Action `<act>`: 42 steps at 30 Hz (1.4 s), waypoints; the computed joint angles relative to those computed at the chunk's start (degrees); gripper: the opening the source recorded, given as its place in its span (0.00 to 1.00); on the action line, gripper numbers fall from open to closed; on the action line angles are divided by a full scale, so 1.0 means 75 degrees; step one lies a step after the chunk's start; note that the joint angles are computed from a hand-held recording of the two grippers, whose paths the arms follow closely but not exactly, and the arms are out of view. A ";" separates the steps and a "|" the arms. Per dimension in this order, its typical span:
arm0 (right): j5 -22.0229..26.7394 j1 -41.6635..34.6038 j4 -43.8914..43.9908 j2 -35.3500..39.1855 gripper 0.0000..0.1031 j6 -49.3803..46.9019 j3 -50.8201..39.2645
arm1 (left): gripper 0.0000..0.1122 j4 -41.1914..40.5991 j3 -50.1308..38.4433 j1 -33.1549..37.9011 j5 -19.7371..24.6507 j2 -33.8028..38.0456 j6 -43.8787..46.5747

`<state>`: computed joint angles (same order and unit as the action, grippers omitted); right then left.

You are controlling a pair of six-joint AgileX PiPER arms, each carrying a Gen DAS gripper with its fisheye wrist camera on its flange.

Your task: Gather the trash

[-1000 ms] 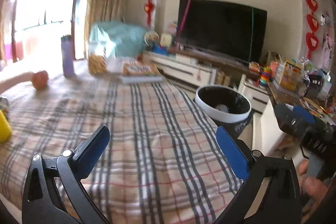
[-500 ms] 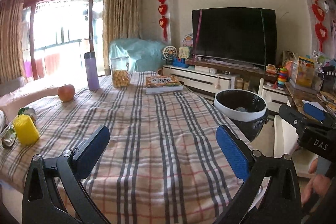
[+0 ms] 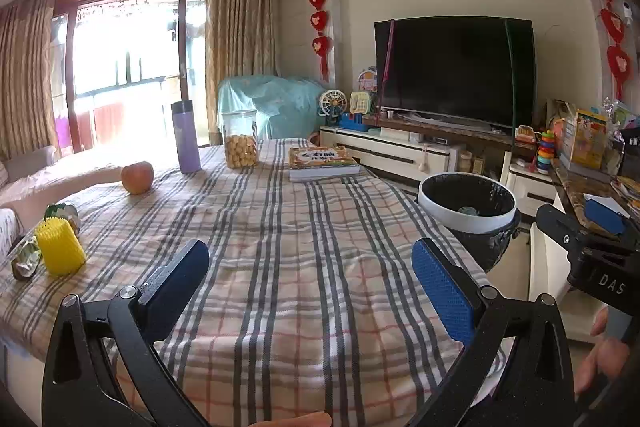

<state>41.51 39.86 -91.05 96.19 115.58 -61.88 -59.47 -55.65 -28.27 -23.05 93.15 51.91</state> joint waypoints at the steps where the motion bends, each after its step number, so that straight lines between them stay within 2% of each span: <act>1: 0.0017 0.0017 -0.0013 0.0000 1.00 0.0010 0.0001 | 0.92 -0.0059 -0.0014 -0.0009 -0.0002 0.0001 0.0031; 42: 0.0112 0.0185 -0.0030 -0.0032 1.00 -0.0071 -0.0029 | 0.92 -0.0153 0.0027 0.0110 0.0108 -0.0041 0.0008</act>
